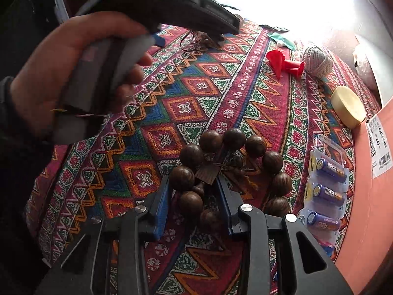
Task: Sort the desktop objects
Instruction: 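Grasp the brown hair tuft with the left tool while the right tool grasps the wooden bead bracelet, then carry the hair tuft and bead bracelet into the orange box and release both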
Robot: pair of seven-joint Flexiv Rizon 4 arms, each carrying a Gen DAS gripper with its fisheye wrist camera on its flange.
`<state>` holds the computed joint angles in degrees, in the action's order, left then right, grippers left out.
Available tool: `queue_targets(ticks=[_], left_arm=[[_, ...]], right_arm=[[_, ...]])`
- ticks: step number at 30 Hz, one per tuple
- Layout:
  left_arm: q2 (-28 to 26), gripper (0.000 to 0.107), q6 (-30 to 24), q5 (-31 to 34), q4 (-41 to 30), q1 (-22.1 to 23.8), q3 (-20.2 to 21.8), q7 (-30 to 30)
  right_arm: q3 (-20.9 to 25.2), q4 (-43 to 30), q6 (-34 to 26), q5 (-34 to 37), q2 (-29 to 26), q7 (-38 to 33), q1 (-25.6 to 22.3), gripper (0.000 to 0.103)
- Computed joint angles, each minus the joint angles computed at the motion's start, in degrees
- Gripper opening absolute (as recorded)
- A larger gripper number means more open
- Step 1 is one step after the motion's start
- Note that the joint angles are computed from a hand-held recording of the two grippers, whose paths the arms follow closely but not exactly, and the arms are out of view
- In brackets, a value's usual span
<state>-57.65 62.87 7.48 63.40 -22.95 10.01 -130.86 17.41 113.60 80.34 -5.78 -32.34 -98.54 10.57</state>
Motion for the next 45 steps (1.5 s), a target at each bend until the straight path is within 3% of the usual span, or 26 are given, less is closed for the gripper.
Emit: queue_targets(ticks=[1,3,4,6,9,15,19,24,30,35,45], left_arm=[[-1.3,0.052,-1.2,0.7,-2.5,-0.5,0.8,0.7],[-2.9,0.023,-3.6,2.5,-6.4,-1.7,2.4,2.4],[-2.3,0.017,-3.3,2.7,-5.7,-1.2,1.3,2.4],[-0.9,0.016,-1.2,2.0,-3.1,-0.2,-1.0,3.6],[3.0,0.015,1.7,2.5,3.6,-1.2,-0.6,3.0],[14.0,0.015,11.3,5.9,20.7,-5.4,3.3,-2.2],[19.9,0.015,14.3,10.9,27.2,-12.4,10.2,-9.0],[25.5,0.015,16.9,15.9,32.8,-17.1,13.1,-17.2],[28.1,0.015,14.6,21.5,32.3,-19.4,11.4,-21.6],[29.0,0.015,13.4,25.2,29.2,-19.4,7.4,-22.9],[23.9,0.015,11.8,22.5,16.3,-18.2,-1.4,-13.7]], right_arm=[[1.8,-0.8,-1.0,0.8,-0.4,-1.1,-1.7,0.038],[5.4,-2.8,-3.3,3.3,-1.2,-3.8,-5.3,0.036],[7.4,-4.0,-5.0,5.2,-1.7,-5.4,-7.3,0.026],[12.2,-7.9,-10.5,10.7,-2.7,-8.8,-12.5,0.020],[15.8,-12.4,-17.8,18.1,-3.2,-11.5,-17.8,0.020],[17.5,-11.3,-18.0,28.0,1.5,-19.4,-21.6,0.020],[18.3,-10.5,-19.4,34.6,5.5,-25.5,-24.0,0.020],[19.7,-8.9,-20.8,44.0,11.0,-32.0,-26.0,0.020],[20.0,-7.9,-21.8,55.2,16.0,-41.3,-27.7,0.020],[18.1,-7.0,-27.3,64.9,23.1,-46.6,-31.2,0.020],[6.8,-4.6,-35.2,78.9,35.4,-53.2,-34.8,0.020]])
